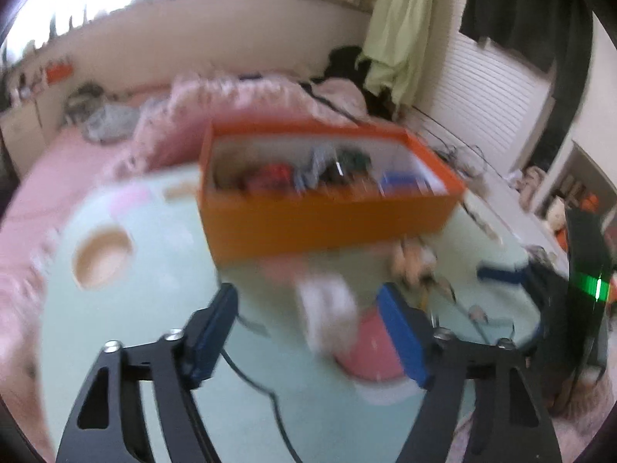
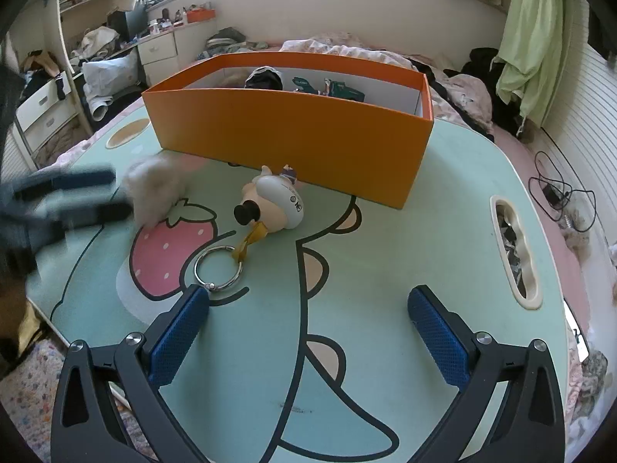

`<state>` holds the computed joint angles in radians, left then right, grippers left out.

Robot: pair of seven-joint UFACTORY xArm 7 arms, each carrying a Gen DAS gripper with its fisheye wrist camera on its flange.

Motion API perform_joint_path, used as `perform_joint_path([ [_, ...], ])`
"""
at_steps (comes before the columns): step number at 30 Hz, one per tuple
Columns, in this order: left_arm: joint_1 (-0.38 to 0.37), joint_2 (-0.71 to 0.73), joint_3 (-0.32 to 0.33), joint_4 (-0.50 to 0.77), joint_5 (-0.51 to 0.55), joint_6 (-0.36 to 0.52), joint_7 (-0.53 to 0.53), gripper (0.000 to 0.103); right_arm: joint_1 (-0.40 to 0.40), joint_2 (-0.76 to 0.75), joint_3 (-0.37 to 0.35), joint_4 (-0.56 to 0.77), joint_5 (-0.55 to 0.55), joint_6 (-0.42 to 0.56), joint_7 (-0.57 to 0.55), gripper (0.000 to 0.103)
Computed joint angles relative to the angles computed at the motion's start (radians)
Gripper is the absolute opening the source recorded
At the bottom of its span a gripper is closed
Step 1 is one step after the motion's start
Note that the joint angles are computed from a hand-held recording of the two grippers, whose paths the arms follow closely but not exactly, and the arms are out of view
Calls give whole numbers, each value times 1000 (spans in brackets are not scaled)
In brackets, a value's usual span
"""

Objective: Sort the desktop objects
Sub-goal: 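Reach into the box and grasp the black plastic-wrapped item with the left gripper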

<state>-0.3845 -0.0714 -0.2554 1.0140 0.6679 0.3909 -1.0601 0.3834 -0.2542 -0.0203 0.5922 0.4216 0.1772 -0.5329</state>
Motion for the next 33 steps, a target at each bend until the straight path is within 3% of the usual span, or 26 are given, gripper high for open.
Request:
perform_joint_path([
  [1,0,10,4,31,-14,16,25,57,1,0,-1,0,2,0,-1,103],
  [4,-6,81,33,152,-205,32,246,57,2,1,-2,0,6,0,-6,103],
  [8,-19,250,53,379,-393,149,426,57,1,1,0,0,6,0,-5,103],
  [11,-58,358,89,521,-402,266,454,54,0,0,1,0,5,-1,-4,103],
  [13,-91,451,113,644,-399,385,463,40,4,0,-2,1,11,1,-10,103],
  [16,-121,517,146,724,-390,446,464,37,6,1,-4,3,16,1,-15,103],
  [18,-139,511,169,707,-357,420,445,20,6,2,-5,2,19,0,-18,103],
  [19,-127,501,160,694,-383,409,457,19,5,2,-2,2,17,0,-16,103],
  [22,-106,396,152,556,-410,268,450,17,6,5,-5,7,23,1,-21,103],
  [28,-74,97,133,254,-314,11,313,17,4,11,0,14,27,1,-24,103],
  [30,-52,32,108,179,-311,-20,287,17,4,10,0,12,30,0,-26,103],
  [33,-38,-24,77,72,-413,-77,338,17,4,10,1,11,32,-2,-28,103],
])
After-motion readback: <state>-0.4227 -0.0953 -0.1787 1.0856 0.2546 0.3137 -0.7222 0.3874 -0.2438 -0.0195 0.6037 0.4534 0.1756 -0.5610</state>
